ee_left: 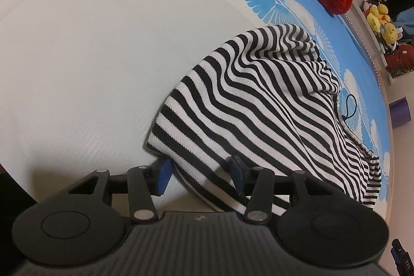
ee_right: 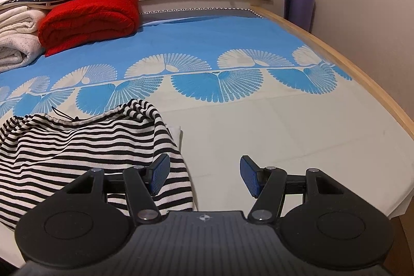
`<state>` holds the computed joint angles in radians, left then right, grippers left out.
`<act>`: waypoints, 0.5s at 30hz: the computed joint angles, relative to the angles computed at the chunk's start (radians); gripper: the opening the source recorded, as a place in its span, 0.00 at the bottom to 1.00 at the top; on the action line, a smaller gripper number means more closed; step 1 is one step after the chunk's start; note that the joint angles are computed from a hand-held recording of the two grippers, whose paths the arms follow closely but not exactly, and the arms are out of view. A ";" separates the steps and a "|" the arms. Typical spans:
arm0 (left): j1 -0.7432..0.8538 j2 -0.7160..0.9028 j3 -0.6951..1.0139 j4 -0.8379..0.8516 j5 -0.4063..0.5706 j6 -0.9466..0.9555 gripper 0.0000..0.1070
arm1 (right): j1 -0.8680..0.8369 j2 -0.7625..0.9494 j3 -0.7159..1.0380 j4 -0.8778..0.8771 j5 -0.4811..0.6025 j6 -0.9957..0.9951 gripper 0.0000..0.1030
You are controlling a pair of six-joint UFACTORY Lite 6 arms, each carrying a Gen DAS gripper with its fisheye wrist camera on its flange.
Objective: Fold small clothes
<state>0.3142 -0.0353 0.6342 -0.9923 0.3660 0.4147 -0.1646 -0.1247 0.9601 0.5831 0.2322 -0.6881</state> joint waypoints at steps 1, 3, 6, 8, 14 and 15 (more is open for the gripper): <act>0.002 -0.003 -0.002 -0.001 0.001 0.000 0.50 | 0.001 0.000 0.000 -0.007 -0.001 0.007 0.60; 0.002 -0.002 -0.002 -0.007 -0.001 0.003 0.50 | 0.003 -0.001 0.000 -0.010 -0.002 0.010 0.60; 0.003 0.005 0.001 -0.021 -0.006 0.015 0.50 | 0.005 -0.004 -0.005 -0.009 -0.006 0.005 0.60; 0.002 0.008 0.000 -0.036 -0.013 0.026 0.50 | 0.005 -0.002 -0.003 -0.010 -0.007 0.002 0.60; -0.009 0.010 -0.007 -0.078 -0.045 0.085 0.18 | 0.014 -0.006 -0.004 -0.069 -0.019 0.084 0.60; -0.002 0.004 -0.012 -0.108 -0.039 0.119 0.14 | 0.015 -0.007 -0.004 -0.077 -0.021 0.097 0.60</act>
